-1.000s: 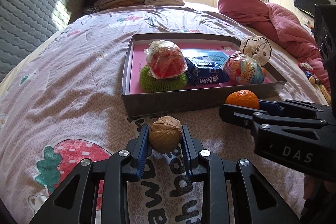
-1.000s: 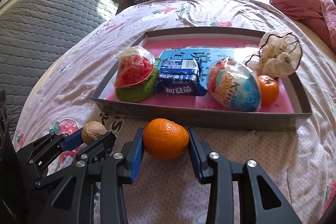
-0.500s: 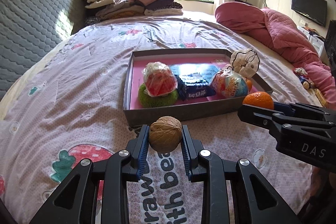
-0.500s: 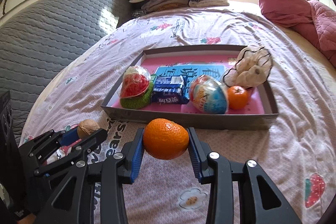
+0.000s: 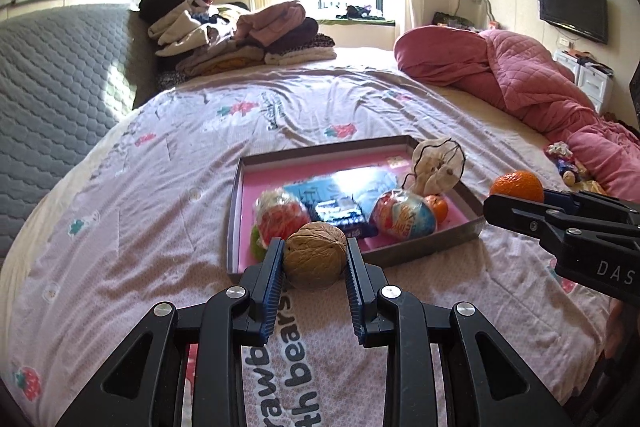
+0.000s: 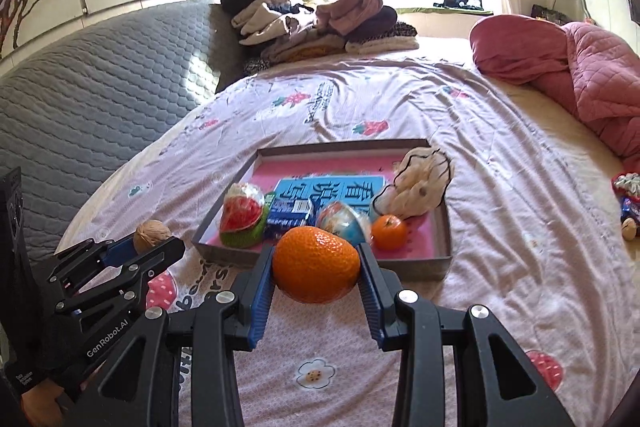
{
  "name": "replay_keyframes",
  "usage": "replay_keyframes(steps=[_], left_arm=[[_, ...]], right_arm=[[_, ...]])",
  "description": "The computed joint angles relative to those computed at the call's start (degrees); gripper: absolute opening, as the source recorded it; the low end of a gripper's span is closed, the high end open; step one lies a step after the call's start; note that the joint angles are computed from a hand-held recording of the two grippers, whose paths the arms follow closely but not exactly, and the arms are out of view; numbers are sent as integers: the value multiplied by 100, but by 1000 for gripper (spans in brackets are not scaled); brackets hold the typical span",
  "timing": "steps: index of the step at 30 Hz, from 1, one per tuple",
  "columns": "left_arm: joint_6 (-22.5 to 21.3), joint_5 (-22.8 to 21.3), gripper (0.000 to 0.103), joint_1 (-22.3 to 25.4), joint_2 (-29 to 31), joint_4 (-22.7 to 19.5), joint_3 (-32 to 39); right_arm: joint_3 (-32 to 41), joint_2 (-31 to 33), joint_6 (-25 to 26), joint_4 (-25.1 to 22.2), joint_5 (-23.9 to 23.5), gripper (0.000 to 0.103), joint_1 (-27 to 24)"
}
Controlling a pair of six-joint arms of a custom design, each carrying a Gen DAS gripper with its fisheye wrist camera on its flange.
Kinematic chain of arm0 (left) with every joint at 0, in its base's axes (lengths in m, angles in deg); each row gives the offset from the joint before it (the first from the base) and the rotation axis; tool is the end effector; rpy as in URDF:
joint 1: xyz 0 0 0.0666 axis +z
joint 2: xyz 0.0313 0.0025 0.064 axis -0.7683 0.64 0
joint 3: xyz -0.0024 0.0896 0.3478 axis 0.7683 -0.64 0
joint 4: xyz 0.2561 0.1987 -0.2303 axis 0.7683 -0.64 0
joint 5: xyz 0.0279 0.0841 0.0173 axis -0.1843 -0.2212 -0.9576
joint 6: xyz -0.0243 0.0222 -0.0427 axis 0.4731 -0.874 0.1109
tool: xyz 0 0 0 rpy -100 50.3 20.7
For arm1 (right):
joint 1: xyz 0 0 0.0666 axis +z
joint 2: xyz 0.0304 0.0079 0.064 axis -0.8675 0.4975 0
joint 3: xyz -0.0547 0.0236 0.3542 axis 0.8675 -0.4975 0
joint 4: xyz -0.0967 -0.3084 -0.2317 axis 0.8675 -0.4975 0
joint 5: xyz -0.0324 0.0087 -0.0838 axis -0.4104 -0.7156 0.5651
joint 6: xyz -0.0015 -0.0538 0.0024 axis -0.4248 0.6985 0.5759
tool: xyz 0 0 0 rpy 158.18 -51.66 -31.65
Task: Organize objects
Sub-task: 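Lift the walnut and mandarin and carry both over the tray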
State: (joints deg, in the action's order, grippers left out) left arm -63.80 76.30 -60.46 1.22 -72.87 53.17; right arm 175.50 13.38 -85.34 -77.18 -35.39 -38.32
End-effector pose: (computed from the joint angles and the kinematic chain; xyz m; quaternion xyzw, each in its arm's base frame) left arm 0.5495 -0.1055 0.5174 0.1837 0.8764 -0.0747 0.4389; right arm 0.5157 0.1995 0.5309 0.0451 0.9004 0.0857 0.4242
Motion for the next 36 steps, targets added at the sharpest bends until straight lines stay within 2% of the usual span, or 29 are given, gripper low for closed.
replay_keyframes(steps=[8,17,27,36], left_arm=[[-106,-97,29,-225,237,-143,656],[-177,-213,29,-433,706,-344,1480],[-127,-314,29,-524,1498,-544,2536],[-78,-397,29,-586,2410,-989,3817]], right_arm=[[103,-128,267,57,5,40,-145],[576,54,571,-110,96,40,-306],[1135,456,917,-126,36,40,-472],[1494,871,938,-231,-165,40,-649]])
